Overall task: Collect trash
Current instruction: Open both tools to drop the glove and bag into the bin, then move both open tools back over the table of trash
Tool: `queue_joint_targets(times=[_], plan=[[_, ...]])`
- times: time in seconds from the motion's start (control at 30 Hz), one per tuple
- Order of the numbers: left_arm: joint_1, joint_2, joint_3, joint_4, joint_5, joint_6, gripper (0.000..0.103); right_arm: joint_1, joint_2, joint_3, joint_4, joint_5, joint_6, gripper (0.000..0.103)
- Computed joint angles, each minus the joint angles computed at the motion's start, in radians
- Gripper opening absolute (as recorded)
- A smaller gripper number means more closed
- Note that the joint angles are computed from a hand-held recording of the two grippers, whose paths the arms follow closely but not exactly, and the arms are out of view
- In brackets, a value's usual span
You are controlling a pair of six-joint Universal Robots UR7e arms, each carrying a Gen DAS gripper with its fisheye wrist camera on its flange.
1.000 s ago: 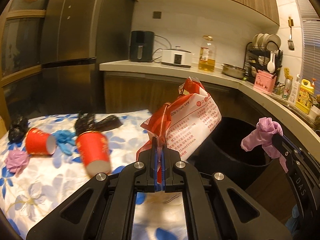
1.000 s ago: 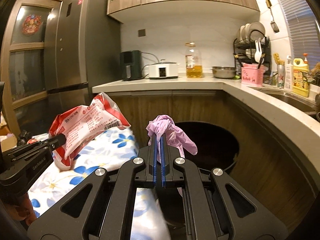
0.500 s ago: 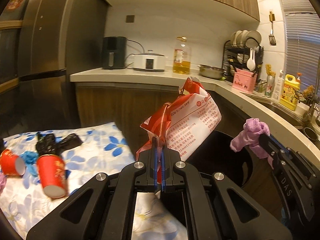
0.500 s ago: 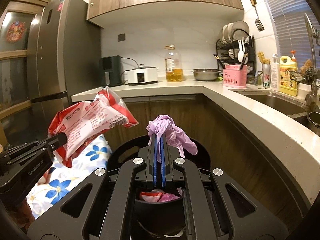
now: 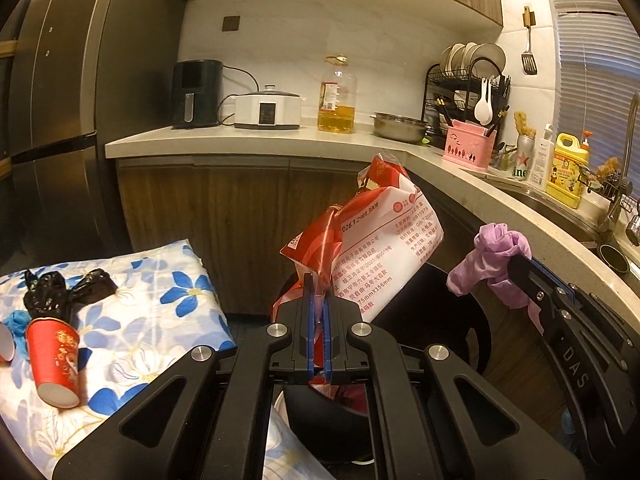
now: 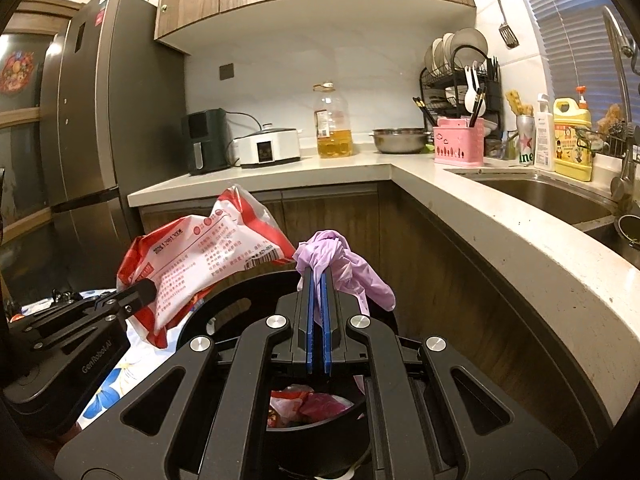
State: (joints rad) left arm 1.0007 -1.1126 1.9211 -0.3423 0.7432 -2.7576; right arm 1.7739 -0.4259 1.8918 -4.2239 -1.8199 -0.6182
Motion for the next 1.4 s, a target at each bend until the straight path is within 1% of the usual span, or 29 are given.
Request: queue_joint_targets(times=[0.2, 0.33, 0.5, 0.57, 0.6, 0.63, 0.67, 0.73, 0.77, 0.8, 0.83, 0.9, 1.0, 1.03, 1.1, 1.13, 1.17, 1.23, 1.37, 1.4], plan=[[0.015, 0.023, -0.029, 0.019, 0.022, -0.001, 0.004, -0.005, 0.000, -0.008, 0.021, 0.007, 0.001, 0.004], [0.023, 0.040, -0.051, 0.032, 0.023, -0.009, 0.004, -0.008, 0.004, -0.022, 0.038, 0.008, -0.002, 0.004], [0.034, 0.057, -0.067, 0.044, 0.037, -0.014, 0.008, -0.012, 0.006, -0.038, 0.058, -0.004, 0.007, 0.005], [0.039, 0.060, -0.072, 0.055, 0.052, -0.022, 0.009, -0.014, 0.006, -0.042, 0.060, -0.006, 0.006, 0.007], [0.040, 0.061, -0.074, 0.058, 0.054, -0.024, 0.013, -0.015, 0.006, -0.043, 0.061, -0.007, 0.007, 0.011], [0.042, 0.062, -0.075, 0.059, 0.057, -0.023, 0.014, -0.016, 0.006, -0.044, 0.063, -0.010, 0.009, 0.017], [0.043, 0.062, -0.074, 0.061, 0.060, -0.020, 0.015, -0.017, 0.006, -0.045, 0.063, -0.010, 0.011, 0.020], [0.043, 0.059, -0.070, 0.054, 0.059, -0.012, 0.022, -0.020, 0.005, -0.044, 0.063, -0.006, 0.015, 0.031], [0.042, 0.055, -0.064, 0.046, 0.056, -0.011, 0.029, -0.020, 0.006, -0.045, 0.062, -0.007, 0.016, 0.033], [0.043, 0.050, -0.059, 0.041, 0.055, -0.015, 0.034, -0.021, 0.005, -0.043, 0.061, -0.006, 0.016, 0.038], [0.045, 0.046, -0.056, 0.040, 0.057, -0.020, 0.035, -0.022, 0.005, -0.043, 0.061, -0.007, 0.017, 0.042], [0.046, 0.039, -0.050, 0.037, 0.050, -0.024, 0.046, -0.021, 0.006, -0.043, 0.060, -0.011, 0.017, 0.046], [0.046, 0.024, -0.031, 0.010, 0.026, -0.019, 0.060, -0.020, 0.008, -0.040, 0.054, -0.018, 0.019, 0.053], [0.045, 0.019, -0.026, 0.007, 0.020, -0.020, 0.063, -0.019, 0.008, -0.038, 0.051, -0.021, 0.020, 0.056], [0.040, 0.008, -0.010, -0.015, 0.003, -0.014, 0.077, -0.016, 0.008, -0.034, 0.048, -0.027, 0.024, 0.061], [0.036, 0.000, 0.002, -0.029, -0.005, -0.006, 0.080, -0.015, 0.008, -0.031, 0.044, -0.030, 0.025, 0.065], [0.033, -0.007, 0.012, -0.039, -0.009, 0.001, 0.083, -0.012, 0.007, -0.027, 0.041, -0.033, 0.026, 0.066], [0.025, -0.019, 0.031, -0.058, -0.025, 0.016, 0.088, -0.008, 0.007, -0.020, 0.034, -0.036, 0.028, 0.074], [0.013, -0.046, 0.066, -0.087, -0.057, 0.032, 0.097, 0.000, 0.003, -0.002, 0.022, -0.046, 0.039, 0.080], [0.012, -0.055, 0.076, -0.090, -0.058, 0.030, 0.097, 0.002, 0.002, 0.002, 0.021, -0.048, 0.041, 0.082]])
